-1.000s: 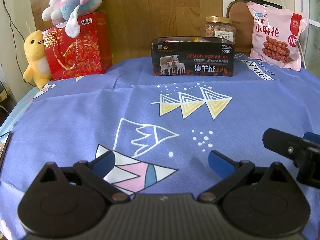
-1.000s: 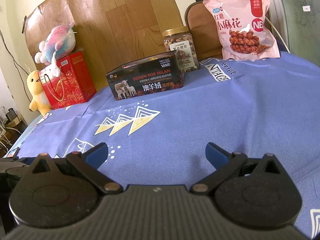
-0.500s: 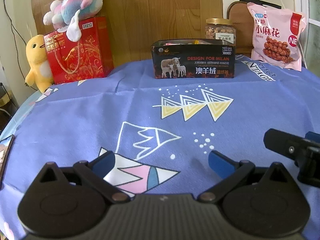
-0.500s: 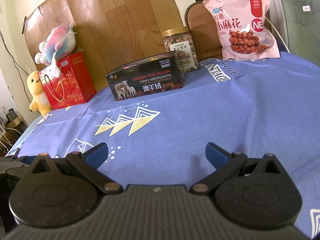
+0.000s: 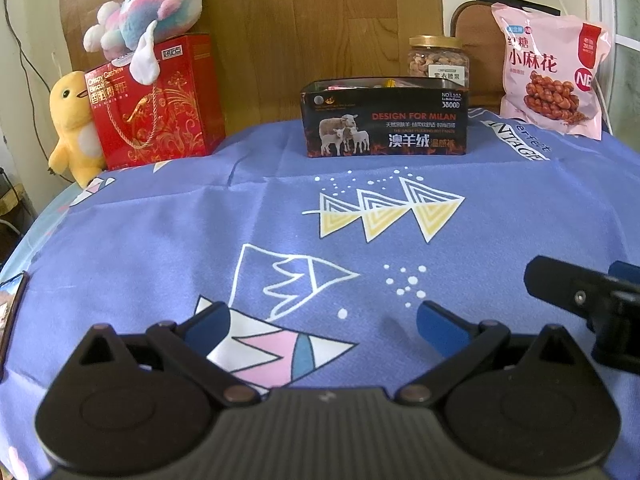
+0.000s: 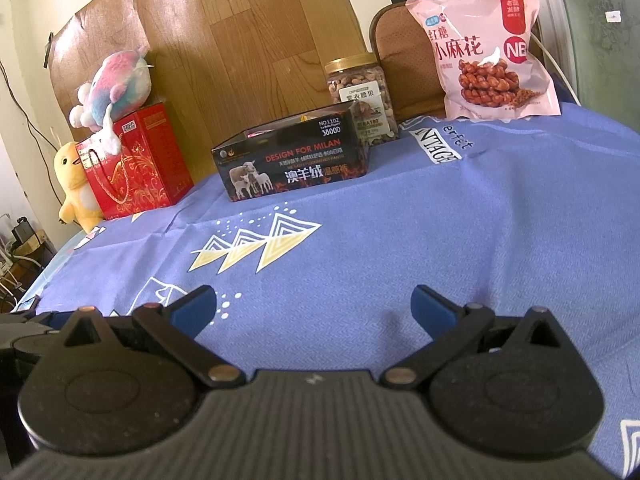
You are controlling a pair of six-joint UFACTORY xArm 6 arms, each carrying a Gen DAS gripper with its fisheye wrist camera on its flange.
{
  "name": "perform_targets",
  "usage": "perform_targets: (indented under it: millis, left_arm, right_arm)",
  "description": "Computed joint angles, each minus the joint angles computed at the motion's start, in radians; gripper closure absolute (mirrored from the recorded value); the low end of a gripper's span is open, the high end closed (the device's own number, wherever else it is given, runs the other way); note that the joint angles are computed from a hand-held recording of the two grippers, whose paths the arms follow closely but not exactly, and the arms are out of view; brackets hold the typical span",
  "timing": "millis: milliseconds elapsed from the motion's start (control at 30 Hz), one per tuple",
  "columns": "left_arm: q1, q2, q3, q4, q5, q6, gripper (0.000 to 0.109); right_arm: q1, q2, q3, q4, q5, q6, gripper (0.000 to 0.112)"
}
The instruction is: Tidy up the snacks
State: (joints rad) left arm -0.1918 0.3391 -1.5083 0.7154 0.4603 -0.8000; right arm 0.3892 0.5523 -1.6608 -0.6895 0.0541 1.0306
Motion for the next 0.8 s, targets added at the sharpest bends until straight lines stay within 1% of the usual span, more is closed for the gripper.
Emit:
perform_targets:
  millis: [400, 700, 800]
  left_arm:
    - [0.003, 0.001, 0.0, 0.023, -0.007, -0.011, 0.006]
    - [0.008, -0.006, 0.008, 0.049, -0.021, -0.025, 0.006]
    - [0.007, -0.006, 0.008, 0.051, -0.022, -0.027, 0.006]
  right_arm:
    - [-0.002, 0.001, 0.001, 0.01, -0.005, -0.01, 0.009]
    - [-0.007, -0.004, 0.0, -0.087, -0.003, 0.093, 0.009]
    - [-0.007, -0.004, 0.0, -0.091, -0.004, 0.098, 0.009]
